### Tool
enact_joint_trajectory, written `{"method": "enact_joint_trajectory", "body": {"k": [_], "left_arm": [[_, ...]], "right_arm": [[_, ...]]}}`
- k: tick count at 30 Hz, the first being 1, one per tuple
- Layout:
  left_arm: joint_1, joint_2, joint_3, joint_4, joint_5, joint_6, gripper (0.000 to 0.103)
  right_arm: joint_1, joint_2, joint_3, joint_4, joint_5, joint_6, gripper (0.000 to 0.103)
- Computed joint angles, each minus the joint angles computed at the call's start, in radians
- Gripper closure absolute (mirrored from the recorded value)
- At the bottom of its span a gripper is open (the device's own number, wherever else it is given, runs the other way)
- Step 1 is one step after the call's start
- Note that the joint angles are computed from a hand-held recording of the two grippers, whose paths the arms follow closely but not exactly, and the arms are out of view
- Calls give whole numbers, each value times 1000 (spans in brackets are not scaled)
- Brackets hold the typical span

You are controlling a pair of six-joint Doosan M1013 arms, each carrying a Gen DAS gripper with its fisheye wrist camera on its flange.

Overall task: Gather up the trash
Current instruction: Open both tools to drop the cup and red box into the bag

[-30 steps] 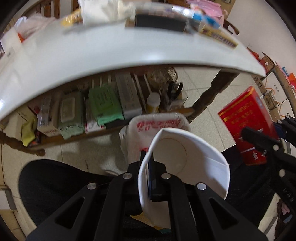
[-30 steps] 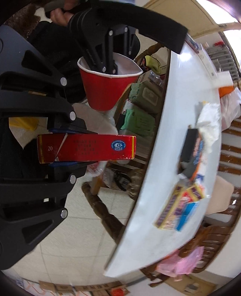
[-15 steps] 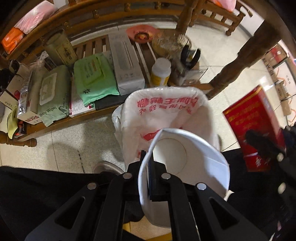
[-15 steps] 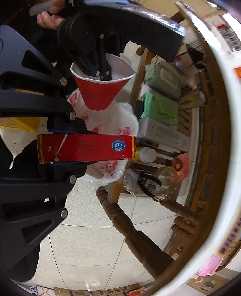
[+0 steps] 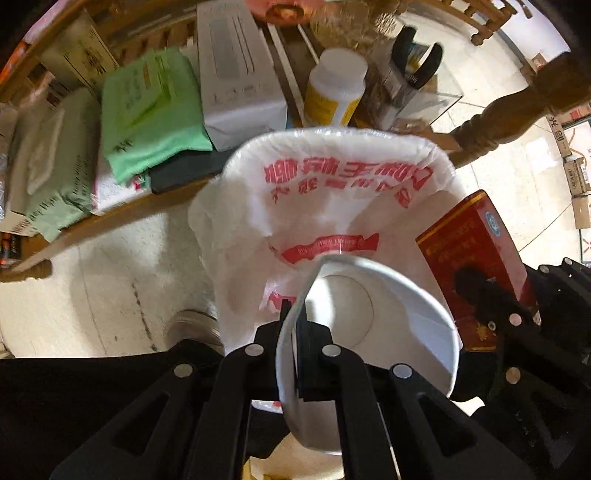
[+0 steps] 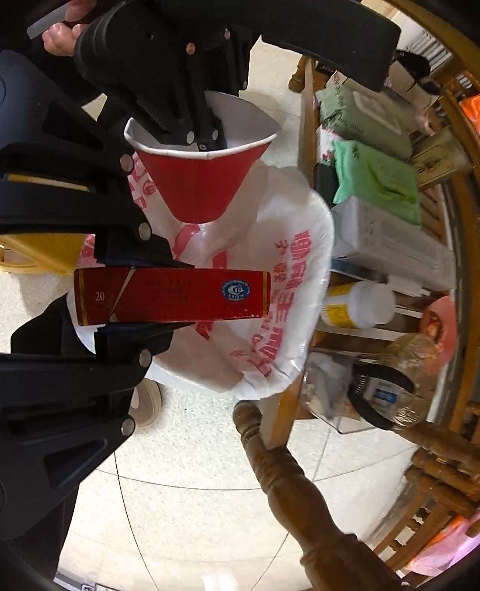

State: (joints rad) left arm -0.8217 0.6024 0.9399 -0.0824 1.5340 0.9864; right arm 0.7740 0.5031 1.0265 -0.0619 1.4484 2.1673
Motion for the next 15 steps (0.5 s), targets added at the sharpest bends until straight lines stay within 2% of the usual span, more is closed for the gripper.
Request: {"method": "enact_joint_trajectory", "body": {"k": [7, 15], "left_arm": [[11, 30, 6, -36, 34, 0, 100], [13, 54, -11, -39, 67, -13, 100]], "right_arm": [[-22, 30, 2, 39, 30, 21, 81], [-19, 38, 18, 58, 37, 1, 81]]}}
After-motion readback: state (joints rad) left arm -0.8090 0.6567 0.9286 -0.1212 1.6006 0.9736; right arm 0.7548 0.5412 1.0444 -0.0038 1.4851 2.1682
